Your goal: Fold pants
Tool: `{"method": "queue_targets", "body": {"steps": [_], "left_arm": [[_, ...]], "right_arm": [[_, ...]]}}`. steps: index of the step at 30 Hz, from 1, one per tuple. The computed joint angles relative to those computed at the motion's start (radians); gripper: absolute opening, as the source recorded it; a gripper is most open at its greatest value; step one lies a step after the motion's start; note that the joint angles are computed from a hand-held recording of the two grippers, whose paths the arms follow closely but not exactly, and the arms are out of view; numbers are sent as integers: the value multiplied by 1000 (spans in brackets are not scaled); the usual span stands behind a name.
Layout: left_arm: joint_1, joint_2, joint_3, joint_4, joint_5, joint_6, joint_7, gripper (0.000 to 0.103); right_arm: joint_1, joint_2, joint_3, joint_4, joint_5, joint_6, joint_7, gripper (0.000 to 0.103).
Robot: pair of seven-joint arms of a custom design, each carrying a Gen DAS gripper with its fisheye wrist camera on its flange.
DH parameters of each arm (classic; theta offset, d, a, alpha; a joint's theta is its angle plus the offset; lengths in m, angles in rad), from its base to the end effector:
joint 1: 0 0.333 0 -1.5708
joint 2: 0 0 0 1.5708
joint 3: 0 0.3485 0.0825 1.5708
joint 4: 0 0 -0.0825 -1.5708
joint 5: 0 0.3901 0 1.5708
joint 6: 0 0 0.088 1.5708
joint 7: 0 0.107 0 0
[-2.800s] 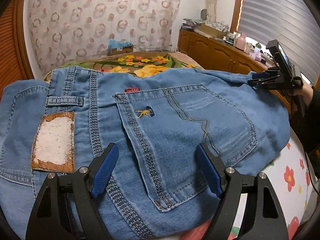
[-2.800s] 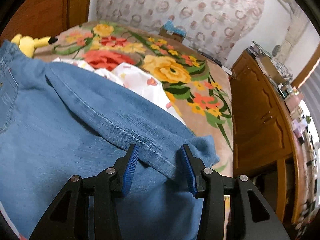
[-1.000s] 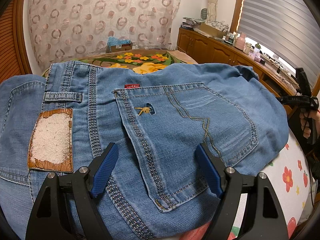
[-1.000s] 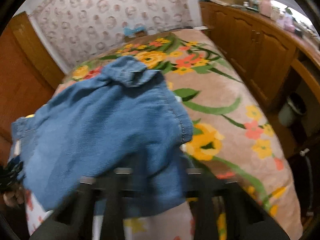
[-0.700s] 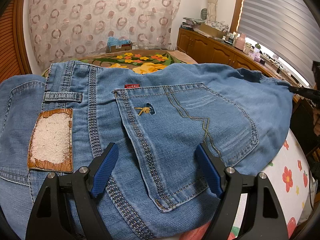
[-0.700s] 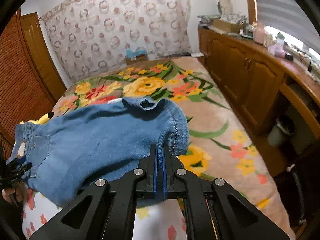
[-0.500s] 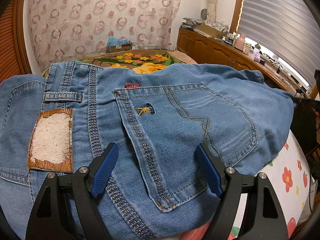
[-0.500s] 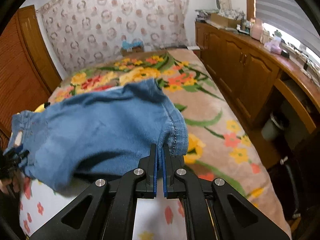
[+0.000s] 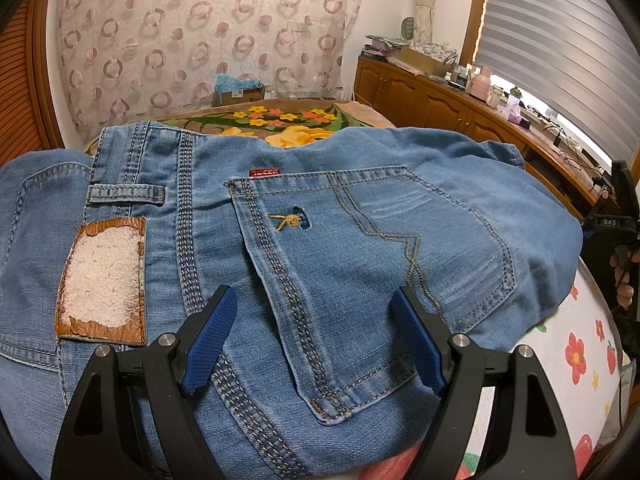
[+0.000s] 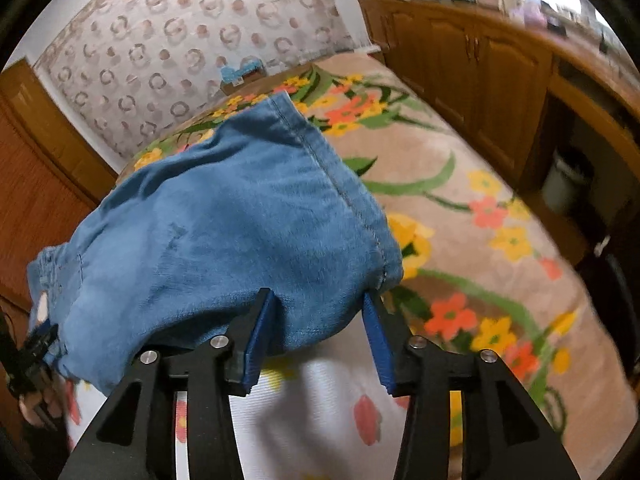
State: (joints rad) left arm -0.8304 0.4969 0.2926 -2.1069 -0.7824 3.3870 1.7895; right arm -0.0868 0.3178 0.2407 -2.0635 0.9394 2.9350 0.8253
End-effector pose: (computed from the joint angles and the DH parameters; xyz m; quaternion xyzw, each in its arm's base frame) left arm 0.5671 -0.2649 0.2993 -0.6492 0.6556 -0.3164 0.2205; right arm 0.6290 0.0363 0.3511 -0.6623 0.6692 -0.0922 0.3240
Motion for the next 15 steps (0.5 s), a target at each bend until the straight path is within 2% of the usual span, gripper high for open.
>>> {"method": "queue_targets", "body": {"steps": [2, 5, 8, 15], "left_arm": [[3, 0, -1, -1, 2, 0, 0, 81], [-1, 0, 2, -1, 1, -1, 0, 81], [-1, 0, 2, -1, 2, -1, -2, 81], [7, -1, -5, -2, 6, 2, -2, 81]], "right_arm": [[7, 17, -20, 19, -32, -36, 52, 52], [-23, 54, -9, 59, -5, -73, 48, 57], [-60, 85, -2, 103, 37, -148, 28, 59], [-75, 128, -23, 158, 121, -246, -40, 60]]}}
